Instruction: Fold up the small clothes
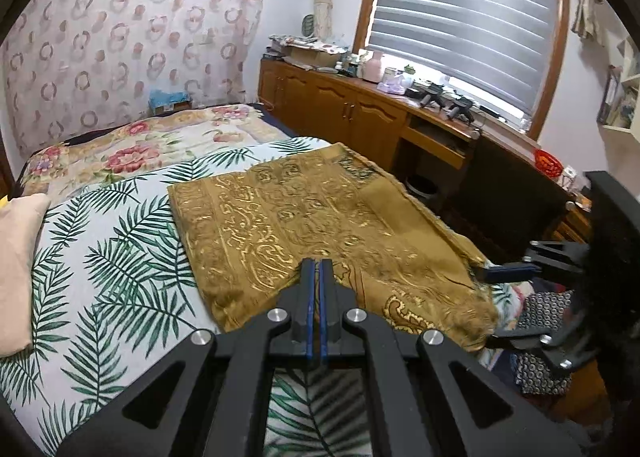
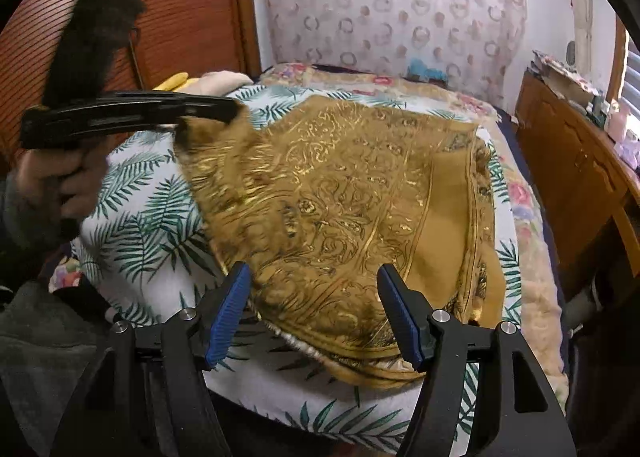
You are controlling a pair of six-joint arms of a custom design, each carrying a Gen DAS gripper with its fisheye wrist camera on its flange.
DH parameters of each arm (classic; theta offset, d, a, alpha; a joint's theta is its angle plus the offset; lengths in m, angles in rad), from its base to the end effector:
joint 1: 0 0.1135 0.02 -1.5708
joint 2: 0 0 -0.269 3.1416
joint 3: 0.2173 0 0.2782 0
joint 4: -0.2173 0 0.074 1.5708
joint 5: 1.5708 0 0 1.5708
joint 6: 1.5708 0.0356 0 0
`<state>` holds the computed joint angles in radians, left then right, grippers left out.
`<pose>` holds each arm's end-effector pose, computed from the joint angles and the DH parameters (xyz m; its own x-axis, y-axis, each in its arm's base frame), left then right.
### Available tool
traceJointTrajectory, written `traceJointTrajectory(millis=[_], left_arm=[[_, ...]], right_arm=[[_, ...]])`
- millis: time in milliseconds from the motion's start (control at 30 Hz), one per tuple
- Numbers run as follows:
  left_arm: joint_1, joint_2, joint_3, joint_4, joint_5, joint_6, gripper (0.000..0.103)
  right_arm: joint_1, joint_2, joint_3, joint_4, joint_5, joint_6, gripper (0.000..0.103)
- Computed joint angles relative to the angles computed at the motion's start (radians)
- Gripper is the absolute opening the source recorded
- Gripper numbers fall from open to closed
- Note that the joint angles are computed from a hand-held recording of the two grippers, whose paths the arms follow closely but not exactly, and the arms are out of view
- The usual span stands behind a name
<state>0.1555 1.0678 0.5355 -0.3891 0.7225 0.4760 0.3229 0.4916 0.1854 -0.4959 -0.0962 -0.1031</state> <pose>0.2168 0.0102 0.1828 -0.5716 0.2583 -0.7788 0.6084 0.7703 -0.1910 0.1279 0.0464 0.1371 -0.6390 -0.3218 -0.6986 -0.4473 0.8944 -0.0029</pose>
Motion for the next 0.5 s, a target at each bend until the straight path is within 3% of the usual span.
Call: traceJointTrajectory(millis=[200, 433, 467, 500], left_arm=[[-0.003, 0.051, 0.009, 0.061, -0.026, -0.030, 0.000], [0.016, 0.074, 0.020, 0.073, -0.026, -0.033, 0.000], [0.019, 0.077, 0.025, 0.072, -0.024, -0.034, 0.000], [0.022, 0.082, 0.031, 0.071, -0.021, -0.034, 0.000]], right_arm=[[0.026, 0.061, -0.014, 0.046, 0.039, -0.029, 0.068], [-0.126, 0.330, -0.022, 0.266, 0.016, -0.149, 0.068], [-0.160, 0.354, -0.016, 0.285, -0.002, -0.174, 0.067], [-0.192, 0.382, -0.005, 0.301, -0.024, -0.196, 0.059]])
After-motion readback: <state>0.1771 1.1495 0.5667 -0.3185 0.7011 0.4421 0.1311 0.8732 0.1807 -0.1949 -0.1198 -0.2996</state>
